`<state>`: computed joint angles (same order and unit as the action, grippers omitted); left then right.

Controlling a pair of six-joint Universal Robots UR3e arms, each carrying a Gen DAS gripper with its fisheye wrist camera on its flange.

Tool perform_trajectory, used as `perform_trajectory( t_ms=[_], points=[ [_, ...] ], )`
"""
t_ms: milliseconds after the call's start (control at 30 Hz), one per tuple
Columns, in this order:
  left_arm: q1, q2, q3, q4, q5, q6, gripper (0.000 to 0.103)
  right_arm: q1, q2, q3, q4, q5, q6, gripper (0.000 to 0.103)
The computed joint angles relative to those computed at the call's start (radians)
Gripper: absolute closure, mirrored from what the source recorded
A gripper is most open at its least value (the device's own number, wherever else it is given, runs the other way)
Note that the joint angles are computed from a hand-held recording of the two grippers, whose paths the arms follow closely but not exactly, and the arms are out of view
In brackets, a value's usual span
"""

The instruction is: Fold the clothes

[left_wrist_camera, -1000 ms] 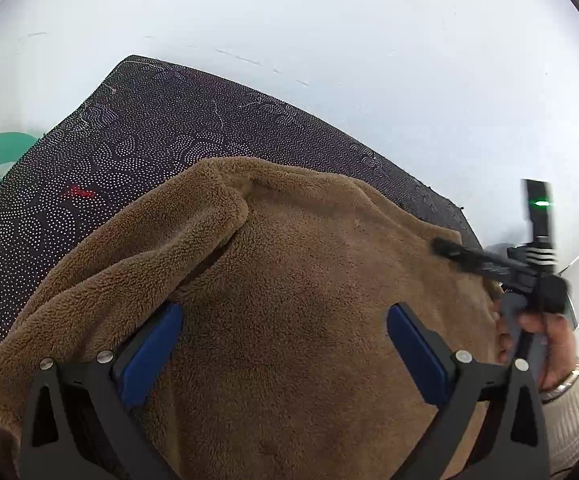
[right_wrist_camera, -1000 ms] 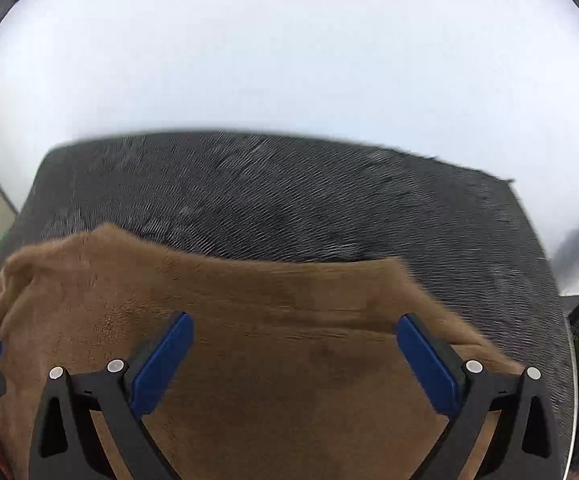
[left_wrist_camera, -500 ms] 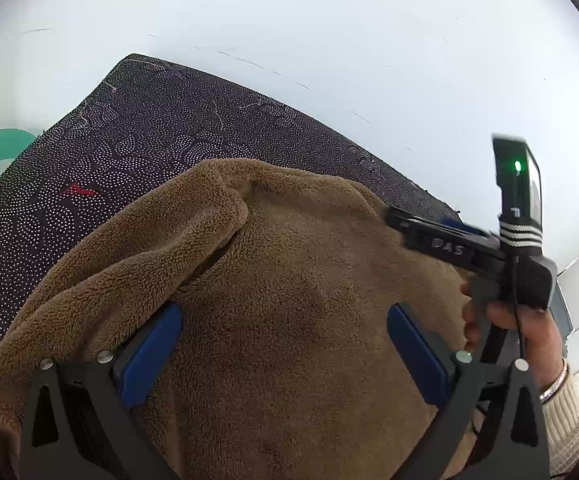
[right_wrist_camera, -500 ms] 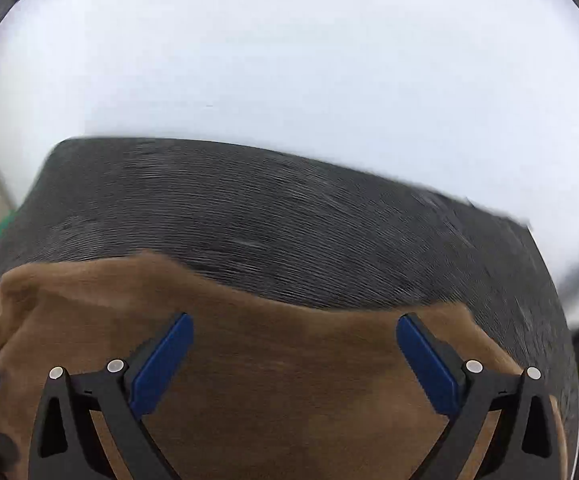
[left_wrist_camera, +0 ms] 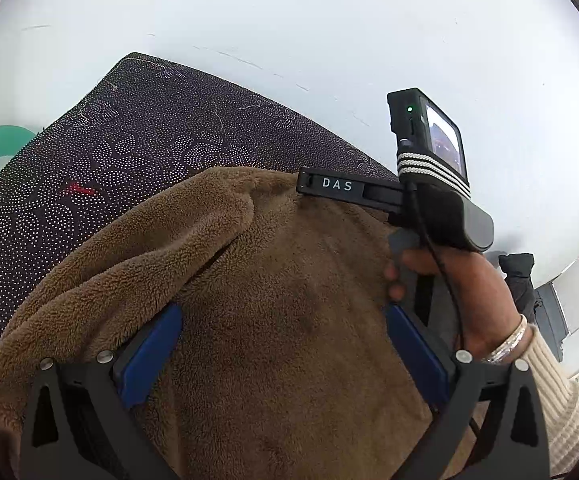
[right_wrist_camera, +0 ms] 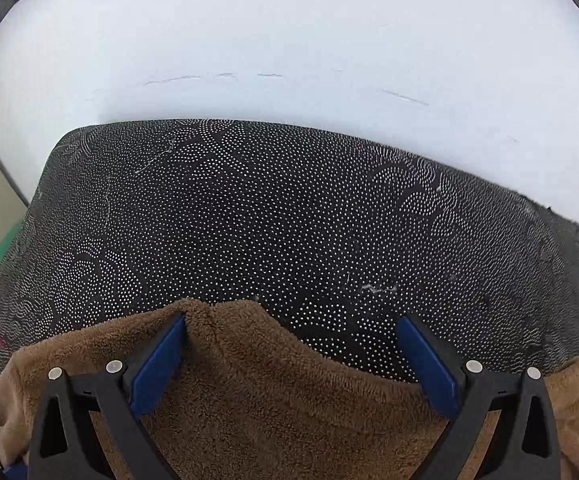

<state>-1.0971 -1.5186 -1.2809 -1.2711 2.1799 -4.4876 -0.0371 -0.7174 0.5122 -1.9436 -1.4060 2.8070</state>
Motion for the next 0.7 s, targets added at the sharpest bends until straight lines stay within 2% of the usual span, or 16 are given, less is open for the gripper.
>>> perform_trajectory(
  t_ms=[100,200,267,367,500,567,700],
  points=[
    [0.007,0.008,-0.014,0.016,-0.003,0.005,0.000,-0.014,-0.035,0.060,-0.031,0.020,-0.004,0.000],
    [0.007,0.016,-0.026,0.027,-0.002,0.005,0.000,-0.060,-0.176,0.269,-0.145,0.067,-0.002,0.000],
    [0.004,0.018,-0.028,0.029,-0.001,0.003,0.000,-0.105,-0.294,0.403,-0.171,0.109,-0.041,0.000],
    [0.008,0.041,-0.061,0.066,-0.007,0.004,0.000,-0.174,-0.496,0.620,-0.126,0.169,-0.148,0.000],
    [0.033,0.102,-0.105,0.112,-0.046,-0.015,0.000,-0.348,-0.821,0.932,0.010,0.265,-0.369,0.000],
    [0.054,0.132,-0.105,0.108,-0.077,-0.033,0.000,-0.501,-1.002,1.059,0.146,0.326,-0.551,0.000],
    [0.064,0.142,0.034,-0.117,-0.026,-0.072,0.000,-0.735,-1.257,1.259,0.265,0.412,-0.816,0.000]
  ],
)
